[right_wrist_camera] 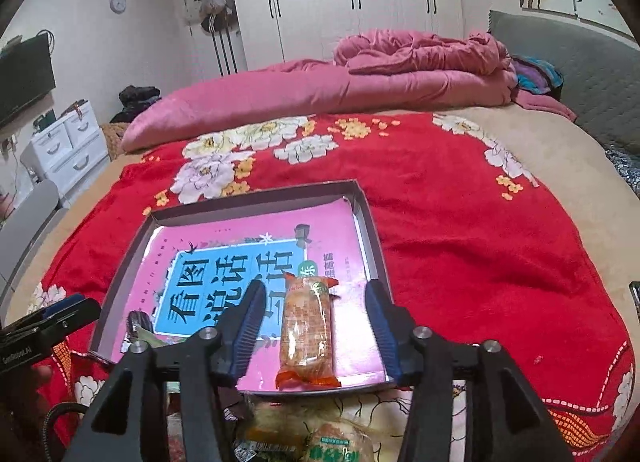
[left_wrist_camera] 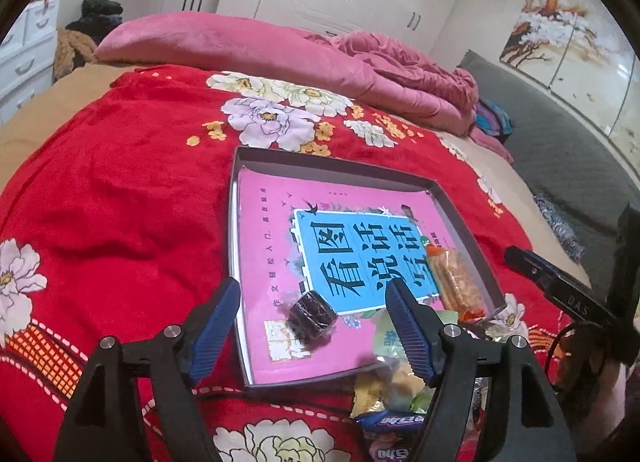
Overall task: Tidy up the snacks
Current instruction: 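Lower the candy into the tray and open the left tool while the right tool releases the pastry bag there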
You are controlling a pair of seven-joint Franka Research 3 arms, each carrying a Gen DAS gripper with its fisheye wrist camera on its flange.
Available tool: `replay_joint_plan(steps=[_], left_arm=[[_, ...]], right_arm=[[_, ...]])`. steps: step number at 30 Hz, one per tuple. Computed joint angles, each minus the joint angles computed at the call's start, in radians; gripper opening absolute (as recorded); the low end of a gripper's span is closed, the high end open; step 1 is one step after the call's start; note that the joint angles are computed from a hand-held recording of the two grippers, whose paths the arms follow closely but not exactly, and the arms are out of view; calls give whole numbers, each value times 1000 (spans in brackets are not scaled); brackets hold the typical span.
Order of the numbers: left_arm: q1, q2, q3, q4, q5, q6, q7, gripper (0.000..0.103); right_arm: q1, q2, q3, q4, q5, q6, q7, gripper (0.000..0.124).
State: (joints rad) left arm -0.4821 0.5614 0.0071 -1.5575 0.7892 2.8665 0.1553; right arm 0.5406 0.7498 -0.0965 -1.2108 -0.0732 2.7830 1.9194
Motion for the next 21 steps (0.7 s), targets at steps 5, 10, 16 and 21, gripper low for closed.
replay_joint_plan(steps=[5,10,16,21], left_arm=[[1,-20,-3,-32,6,33,3,77],[-7,-39,-3,-60,17,61,12,77],[-39,-63,25,-85,59,54,-37,77],[-33,-80,8,-98,89,45,-61,77]], right_arm=[[9,-36,-6,-56,-2,25,15,57],[16,-66,-11,-104,-6,47,27,58],[28,-89,-20,-136,-20,61,35,59],[41,-114,-30,-172,-36,79,47,64]])
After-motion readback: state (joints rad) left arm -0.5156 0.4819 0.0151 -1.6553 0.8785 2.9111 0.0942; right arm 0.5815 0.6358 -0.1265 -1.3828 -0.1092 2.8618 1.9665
